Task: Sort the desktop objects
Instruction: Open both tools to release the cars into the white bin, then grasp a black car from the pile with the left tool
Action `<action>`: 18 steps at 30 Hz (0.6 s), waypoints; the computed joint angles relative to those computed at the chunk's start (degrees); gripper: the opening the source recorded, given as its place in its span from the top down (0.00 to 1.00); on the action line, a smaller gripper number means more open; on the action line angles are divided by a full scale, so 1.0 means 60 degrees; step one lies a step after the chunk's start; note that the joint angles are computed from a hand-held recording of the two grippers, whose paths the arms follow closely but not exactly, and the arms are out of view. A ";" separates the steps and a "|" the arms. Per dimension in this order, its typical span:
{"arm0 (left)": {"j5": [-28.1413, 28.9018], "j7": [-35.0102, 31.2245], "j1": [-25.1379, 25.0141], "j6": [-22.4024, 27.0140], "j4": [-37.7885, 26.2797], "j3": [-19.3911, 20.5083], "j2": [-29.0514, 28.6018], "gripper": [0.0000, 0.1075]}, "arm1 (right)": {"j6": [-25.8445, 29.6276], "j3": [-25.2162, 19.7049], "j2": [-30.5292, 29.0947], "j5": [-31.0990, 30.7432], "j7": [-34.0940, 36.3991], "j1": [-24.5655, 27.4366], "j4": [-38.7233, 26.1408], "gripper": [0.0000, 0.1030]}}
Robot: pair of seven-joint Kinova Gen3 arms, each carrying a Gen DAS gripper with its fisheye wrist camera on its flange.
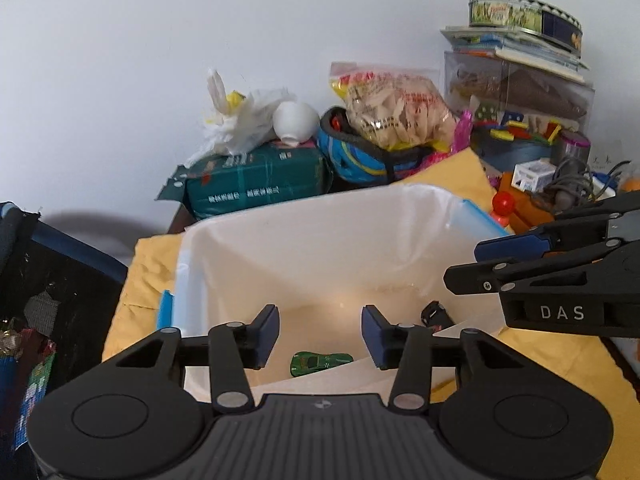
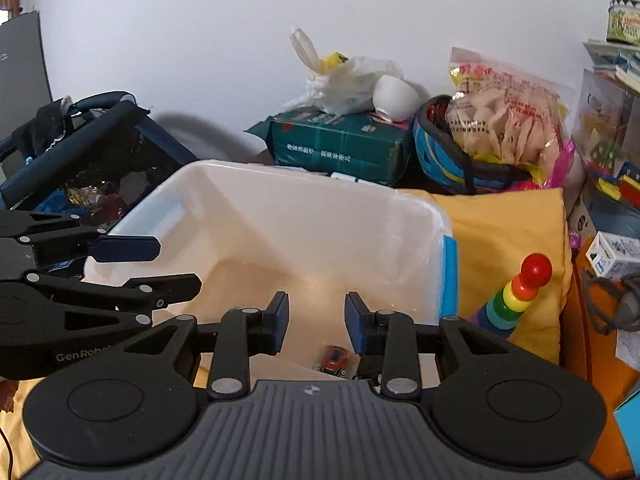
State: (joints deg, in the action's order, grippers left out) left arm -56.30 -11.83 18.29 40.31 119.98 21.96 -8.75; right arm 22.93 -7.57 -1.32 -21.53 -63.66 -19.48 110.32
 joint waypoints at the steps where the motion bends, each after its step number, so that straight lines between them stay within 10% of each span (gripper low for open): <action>1: -0.0069 0.0084 0.0018 0.0131 -0.0012 0.0080 -0.0058 0.47 | -0.0030 0.0018 -0.0091 -0.0112 0.0155 -0.0002 0.0061 0.64; 7: -0.0819 0.1757 -0.0161 0.1511 0.0539 0.1811 -0.0640 0.30 | 0.0000 0.0496 -0.0776 -0.1604 0.1834 -0.0197 0.0557 0.53; 12: 0.0924 0.1756 0.1187 0.1447 0.1080 0.1394 -0.1496 0.29 | 0.0221 0.2280 -0.1943 -0.2864 0.3776 -0.1536 0.1747 0.43; 18: 0.3032 0.1682 0.2068 0.1187 0.1591 0.1687 -0.1480 0.29 | 0.1657 0.2673 -0.2418 -0.3145 0.4710 -0.0836 0.2724 0.41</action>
